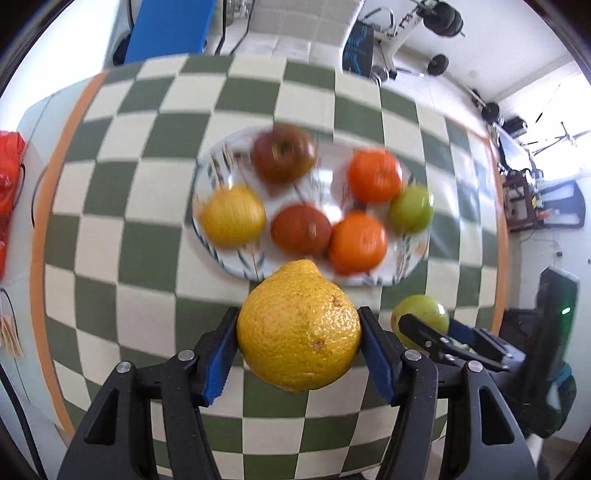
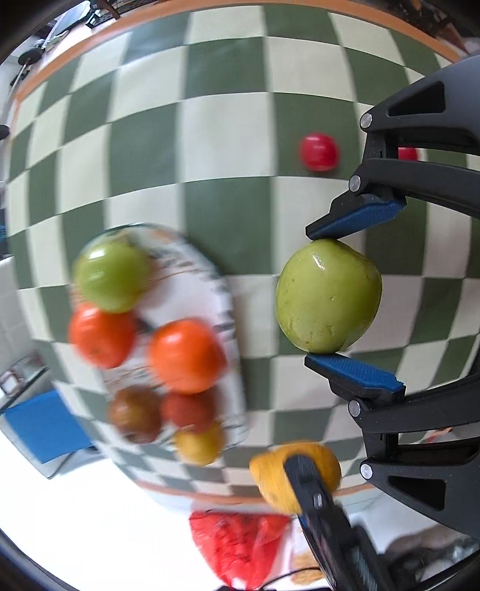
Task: Organize fruits
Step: 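Carry the citrus and green fruit onto the plate and open both tools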
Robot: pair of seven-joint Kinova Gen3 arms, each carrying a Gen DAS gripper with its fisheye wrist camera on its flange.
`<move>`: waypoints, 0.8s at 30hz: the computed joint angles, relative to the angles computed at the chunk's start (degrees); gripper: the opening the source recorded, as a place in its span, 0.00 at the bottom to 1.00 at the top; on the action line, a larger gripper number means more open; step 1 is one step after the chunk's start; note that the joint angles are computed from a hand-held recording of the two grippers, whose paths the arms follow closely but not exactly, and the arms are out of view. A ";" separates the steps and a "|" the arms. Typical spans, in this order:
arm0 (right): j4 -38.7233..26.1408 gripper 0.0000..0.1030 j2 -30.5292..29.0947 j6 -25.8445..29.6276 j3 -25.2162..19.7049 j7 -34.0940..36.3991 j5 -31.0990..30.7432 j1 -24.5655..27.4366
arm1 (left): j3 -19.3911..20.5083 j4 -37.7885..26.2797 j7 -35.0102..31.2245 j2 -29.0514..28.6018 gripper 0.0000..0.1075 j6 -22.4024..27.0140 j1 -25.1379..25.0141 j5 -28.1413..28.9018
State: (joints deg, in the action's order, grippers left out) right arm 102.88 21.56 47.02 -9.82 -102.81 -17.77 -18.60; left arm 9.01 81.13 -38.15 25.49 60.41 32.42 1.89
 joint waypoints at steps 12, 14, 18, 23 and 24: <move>-13.49 0.63 8.38 3.88 2.83 -7.44 7.82 -3.40 | -2.77 -15.78 -6.87 14.77 0.56 10.80 -9.85 1.95; -13.81 0.63 8.80 3.96 2.86 -8.13 8.63 -3.78 | -2.57 -16.04 -7.51 15.75 0.57 10.43 -10.98 3.62; -13.90 0.63 9.61 2.95 2.89 -9.77 9.57 -4.58 | -2.65 -16.03 -8.50 16.58 0.57 9.16 -11.42 4.77; -14.12 0.63 10.44 1.91 2.72 -10.92 10.19 -5.01 | -2.28 -16.27 -9.45 18.12 0.57 9.26 -11.88 6.37; -14.18 0.63 10.57 1.91 2.62 -11.11 9.96 -4.84 | -2.50 -16.75 -9.45 18.31 0.57 9.72 -11.50 5.97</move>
State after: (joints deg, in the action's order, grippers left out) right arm 88.70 32.13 48.93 -7.20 -113.91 -7.81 -23.44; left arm 6.51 64.38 -47.60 43.80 70.13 20.91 7.86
